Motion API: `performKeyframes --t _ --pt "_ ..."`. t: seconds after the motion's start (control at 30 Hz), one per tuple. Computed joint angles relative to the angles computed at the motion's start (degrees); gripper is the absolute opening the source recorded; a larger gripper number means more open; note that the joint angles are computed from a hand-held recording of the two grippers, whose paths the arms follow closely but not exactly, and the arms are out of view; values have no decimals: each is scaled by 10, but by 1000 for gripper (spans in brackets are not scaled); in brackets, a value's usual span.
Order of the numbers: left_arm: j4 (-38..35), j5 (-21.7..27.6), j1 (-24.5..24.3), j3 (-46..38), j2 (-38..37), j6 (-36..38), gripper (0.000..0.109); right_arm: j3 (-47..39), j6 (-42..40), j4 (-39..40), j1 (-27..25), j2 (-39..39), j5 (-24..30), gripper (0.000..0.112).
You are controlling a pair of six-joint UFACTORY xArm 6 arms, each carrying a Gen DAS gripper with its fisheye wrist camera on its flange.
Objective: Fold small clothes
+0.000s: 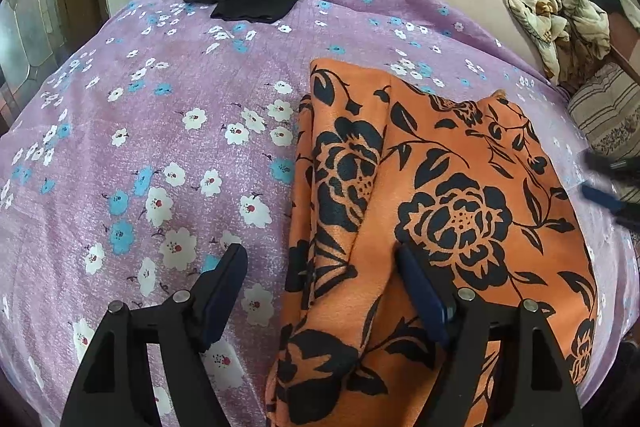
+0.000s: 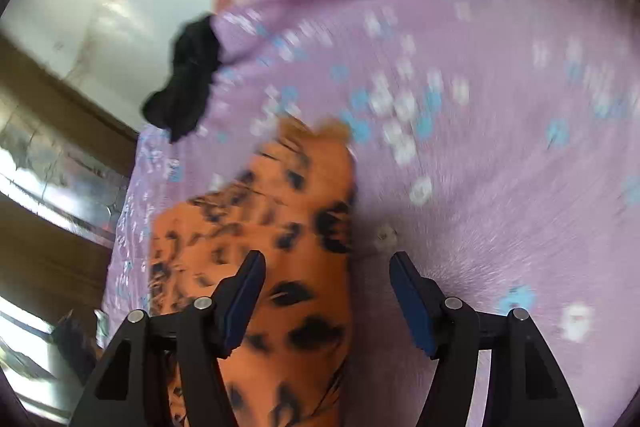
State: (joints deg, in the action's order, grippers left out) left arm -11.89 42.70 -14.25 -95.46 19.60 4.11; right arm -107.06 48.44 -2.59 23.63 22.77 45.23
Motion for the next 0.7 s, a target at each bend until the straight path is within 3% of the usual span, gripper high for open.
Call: performKeyframes --t 0.1,0.17,0.23,0.33,0.4,0.47,0.53,0.63,0.7 --pt "-1 2 1 -2 1 1 80 -3 -67 55 25 -17 -33 70" --pt "-16 29 6 -15 0 -2 77 -35 -116 105 46 11 -23 78" --pt "-58 73 20 -25 -10 1 76 -45 -157 169 54 41 28 79" --pt "-86 68 37 43 -72 26 76 4 -163 133 65 20 -8 79" --pt "-82 111 43 73 -82 36 58 0 -151 130 65 21 -4 80" --pt "-106 101 48 92 -93 55 54 19 -160 152 61 11 -21 81" --pt "-111 131 50 66 -86 46 40 21 -160 157 59 11 -27 81" --pt "-90 169 46 21 -75 35 39 26 -166 158 61 11 -37 81" --pt "-101 158 49 1 -79 42 40 48 -169 169 61 -5 -50 81"
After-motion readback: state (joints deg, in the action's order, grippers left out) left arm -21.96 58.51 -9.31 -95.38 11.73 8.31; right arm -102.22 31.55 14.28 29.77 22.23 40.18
